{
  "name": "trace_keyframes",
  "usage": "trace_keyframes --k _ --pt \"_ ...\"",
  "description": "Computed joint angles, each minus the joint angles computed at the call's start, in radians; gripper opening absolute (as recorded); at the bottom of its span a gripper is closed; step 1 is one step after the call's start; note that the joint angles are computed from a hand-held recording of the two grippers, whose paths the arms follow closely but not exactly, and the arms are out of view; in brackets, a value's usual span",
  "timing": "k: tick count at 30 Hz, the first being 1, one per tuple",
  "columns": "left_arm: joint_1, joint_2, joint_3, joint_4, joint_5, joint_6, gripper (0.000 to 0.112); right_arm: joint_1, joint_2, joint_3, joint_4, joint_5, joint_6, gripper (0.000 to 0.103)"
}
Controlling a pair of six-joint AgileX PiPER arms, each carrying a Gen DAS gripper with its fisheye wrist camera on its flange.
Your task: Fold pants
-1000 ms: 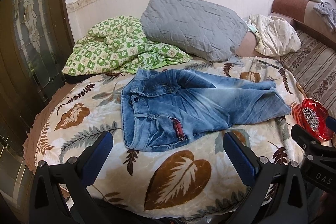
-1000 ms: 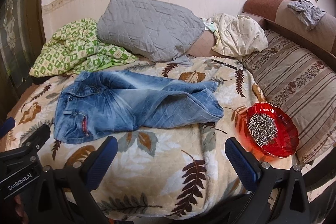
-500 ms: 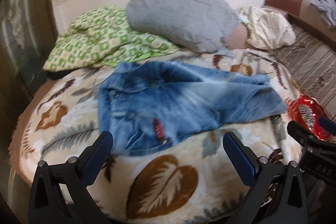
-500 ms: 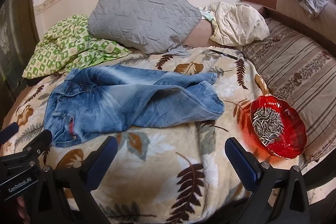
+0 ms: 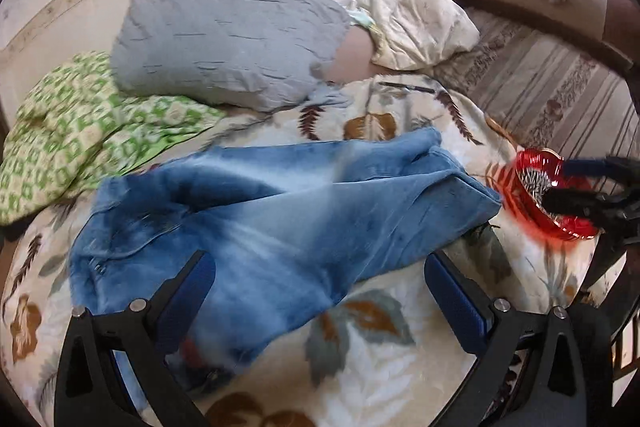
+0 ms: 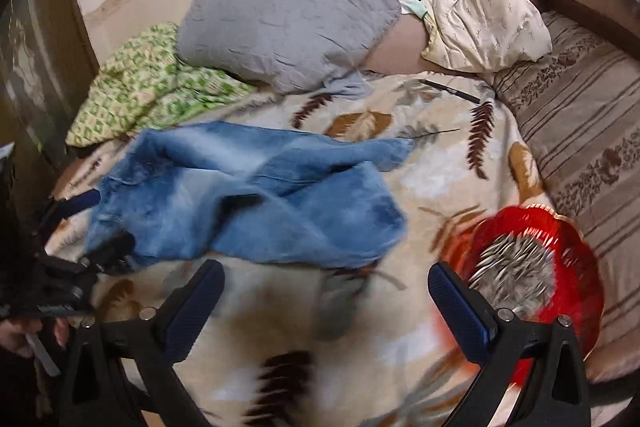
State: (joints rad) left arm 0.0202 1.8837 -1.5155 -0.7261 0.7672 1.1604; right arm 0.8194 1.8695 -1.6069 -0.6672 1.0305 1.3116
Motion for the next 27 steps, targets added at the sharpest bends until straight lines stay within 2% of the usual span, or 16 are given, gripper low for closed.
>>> trace_keyframes --k 2,6,8,10,12,14,17,18,19,20,21,22,23,25,27 --pt "-0.029 0.024 -0.021 0.005 0.017 0.022 0.103 -0.036 -0.007 0.020 0.022 -0.030 -0.059 0.099" --pt "-0.106 0.073 -0.060 0.011 -0.019 0.090 0.103 -0.110 0.014 0.038 0.091 -0.093 -0.173 0.097" --pt "-0.125 0.101 -0.096 0.019 -0.008 0.110 0.103 -0.181 0.033 0.029 0.195 -0.151 -0.255 0.083" --pt "-0.128 0.134 -0.139 0.018 0.011 0.125 0.103 -0.247 0.040 0.029 0.278 -0.206 -0.299 0.077" --pt "-0.140 0.172 -0.188 0.034 0.011 0.122 0.103 -0.342 0.081 -0.012 0.422 -0.224 -0.404 0.069" --pt "-0.151 0.214 -0.244 0.039 0.022 0.133 0.103 -0.430 0.147 -0.066 0.594 -0.221 -0.517 0.068" --pt "-0.163 0.266 -0.305 0.083 0.044 0.141 0.101 -0.500 0.235 -0.129 0.754 -0.230 -0.657 0.068" --pt "-0.163 0.278 -0.317 0.100 0.056 0.142 0.088 -0.517 0.250 -0.129 0.822 -0.257 -0.719 0.065" --pt "-0.168 0.297 -0.342 0.135 0.072 0.119 0.056 -0.531 0.261 -0.126 0.890 -0.283 -0.780 0.059" --pt "-0.171 0.326 -0.391 0.193 0.115 0.064 0.035 -0.538 0.261 -0.116 0.930 -0.304 -0.818 0.034" --pt "-0.169 0.344 -0.420 0.215 0.147 0.034 0.009 -0.536 0.252 -0.094 0.977 -0.345 -0.860 0.020" --pt "-0.159 0.362 -0.454 0.224 0.193 0.009 0.008 -0.527 0.239 -0.081 0.984 -0.365 -0.876 0.015" --pt "-0.148 0.364 -0.462 0.208 0.217 0.014 0.008 -0.514 0.231 -0.080 0.951 -0.357 -0.888 0.005" --pt "-0.128 0.330 -0.427 0.187 0.230 0.041 0.008 -0.480 0.208 -0.075 0.858 -0.349 -0.836 0.004" --pt "-0.111 0.271 -0.355 0.154 0.212 0.097 0.008 -0.461 0.149 -0.014 0.832 -0.382 -0.812 0.003"
